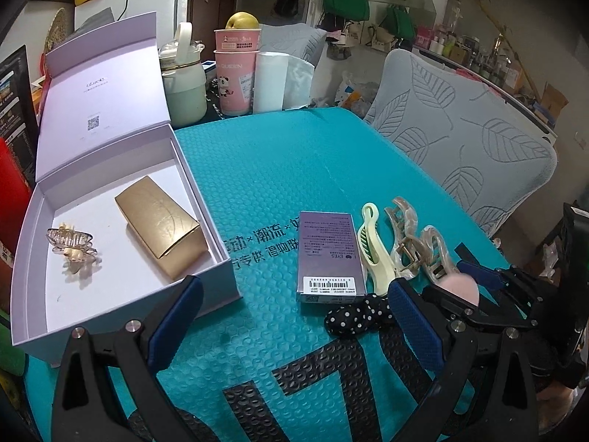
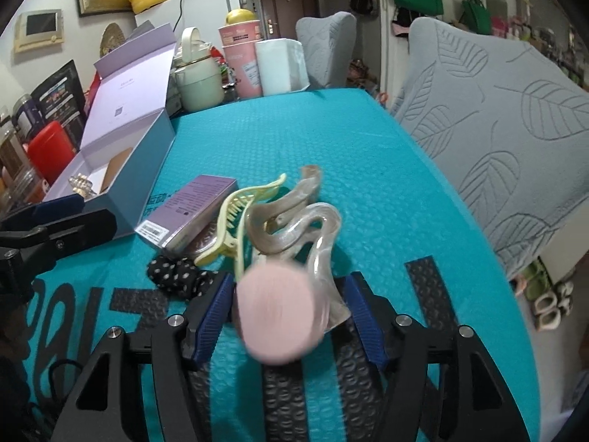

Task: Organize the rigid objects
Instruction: 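Move the right gripper down over the pink round compact, then close the right gripper on the pink compact while the left gripper grasps the purple box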

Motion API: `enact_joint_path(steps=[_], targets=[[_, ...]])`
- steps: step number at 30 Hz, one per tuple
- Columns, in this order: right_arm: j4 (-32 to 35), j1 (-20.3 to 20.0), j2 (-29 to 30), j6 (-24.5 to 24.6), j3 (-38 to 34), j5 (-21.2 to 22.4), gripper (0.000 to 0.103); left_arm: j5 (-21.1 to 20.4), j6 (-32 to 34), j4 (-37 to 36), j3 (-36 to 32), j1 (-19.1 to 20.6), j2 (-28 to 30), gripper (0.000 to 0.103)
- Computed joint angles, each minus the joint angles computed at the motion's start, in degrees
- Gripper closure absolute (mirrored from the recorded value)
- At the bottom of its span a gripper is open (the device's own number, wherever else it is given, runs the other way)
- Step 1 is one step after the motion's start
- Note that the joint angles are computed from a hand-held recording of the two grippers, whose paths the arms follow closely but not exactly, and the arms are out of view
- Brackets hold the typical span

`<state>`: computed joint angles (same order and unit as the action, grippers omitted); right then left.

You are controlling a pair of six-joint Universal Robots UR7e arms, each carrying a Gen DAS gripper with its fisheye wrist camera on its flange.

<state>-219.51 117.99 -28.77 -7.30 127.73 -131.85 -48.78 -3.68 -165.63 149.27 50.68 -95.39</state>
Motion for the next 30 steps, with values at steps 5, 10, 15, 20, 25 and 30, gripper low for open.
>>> enact_joint_path(steps=[5,10,15,20,25,30], targets=[[-0.6,0.1,-0.5,1.5,2.1,-1.3,0.039,0.1,0.0,0.0,0.3,-0.6,0.2,0.001],[-1.4,0.6,-0.8,5.5,5.4,-2.6,0.037,-1.4,0.8,-1.6,0.8,-0.4,1.3,0.001],[-5.0,1.5,1.5,3.1,5.5,-4.2,0.037,-4.1,0.6,-1.5,0.5,1.0,2.6,0.001],[-4.6,1.2,1.5,3.1,5.0,-4.5,0.052,-6.6,-1.3,-1.5,0.3,2.1,2.6,0.001],[-4.4,1.0,1.3,2.7,5.0,-4.1,0.052,-5.8,-1.6,-1.6,0.8,1.6,3.0,0.001],[-4.7,0.8,0.9,3.0,5.8,-3.3,0.052,-2.8,0.5,-4.8,0.5,0.5,4.5,0.001]])
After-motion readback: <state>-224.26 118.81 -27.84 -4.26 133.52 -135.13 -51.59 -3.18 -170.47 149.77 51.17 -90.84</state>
